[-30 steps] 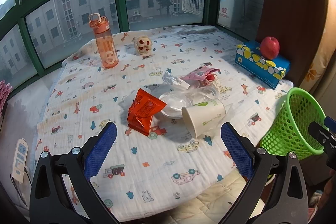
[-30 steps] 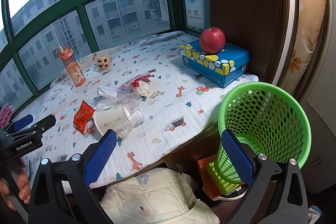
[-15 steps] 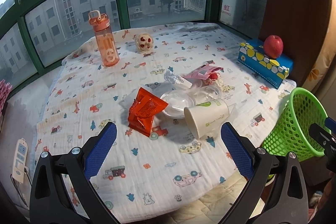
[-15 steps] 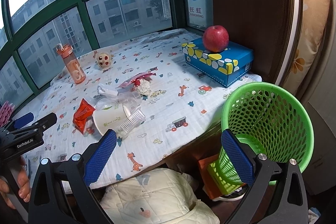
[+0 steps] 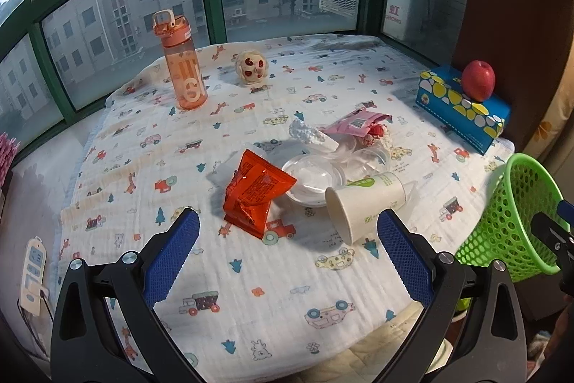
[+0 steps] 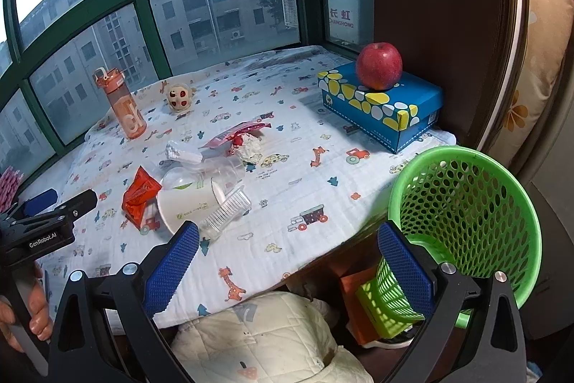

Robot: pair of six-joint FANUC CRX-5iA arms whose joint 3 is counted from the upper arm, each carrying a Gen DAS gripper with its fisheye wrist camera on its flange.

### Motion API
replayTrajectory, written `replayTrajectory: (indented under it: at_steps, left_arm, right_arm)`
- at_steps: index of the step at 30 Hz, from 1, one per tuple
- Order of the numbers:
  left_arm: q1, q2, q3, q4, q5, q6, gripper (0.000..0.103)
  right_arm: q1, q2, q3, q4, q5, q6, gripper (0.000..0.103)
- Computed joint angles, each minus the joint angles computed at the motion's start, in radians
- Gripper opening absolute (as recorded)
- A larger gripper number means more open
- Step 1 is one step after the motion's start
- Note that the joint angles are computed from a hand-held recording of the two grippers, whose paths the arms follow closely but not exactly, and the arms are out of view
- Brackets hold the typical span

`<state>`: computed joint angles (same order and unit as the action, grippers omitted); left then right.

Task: Collect trash
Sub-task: 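Reach the left tool to the red snack packet while the right tool reaches the white paper cup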

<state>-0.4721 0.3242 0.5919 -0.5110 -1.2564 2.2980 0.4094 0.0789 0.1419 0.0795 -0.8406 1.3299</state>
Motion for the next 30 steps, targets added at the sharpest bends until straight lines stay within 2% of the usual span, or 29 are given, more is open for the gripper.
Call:
replayTrajectory:
  at_steps: [15,30]
  left_arm:
    - [0.053,0.004,0.000,0.006,-0.007,-0.001,0.098]
    - [0.095,0.024,0.008,0.035,-0.008,-0.004,0.098]
  right_arm:
    - [0.014,0.070,0.081,-0.024,-0.024,0.063,0.097]
    - [0.020,0.148,0.184,-0.122,-0.077,0.174,0.097]
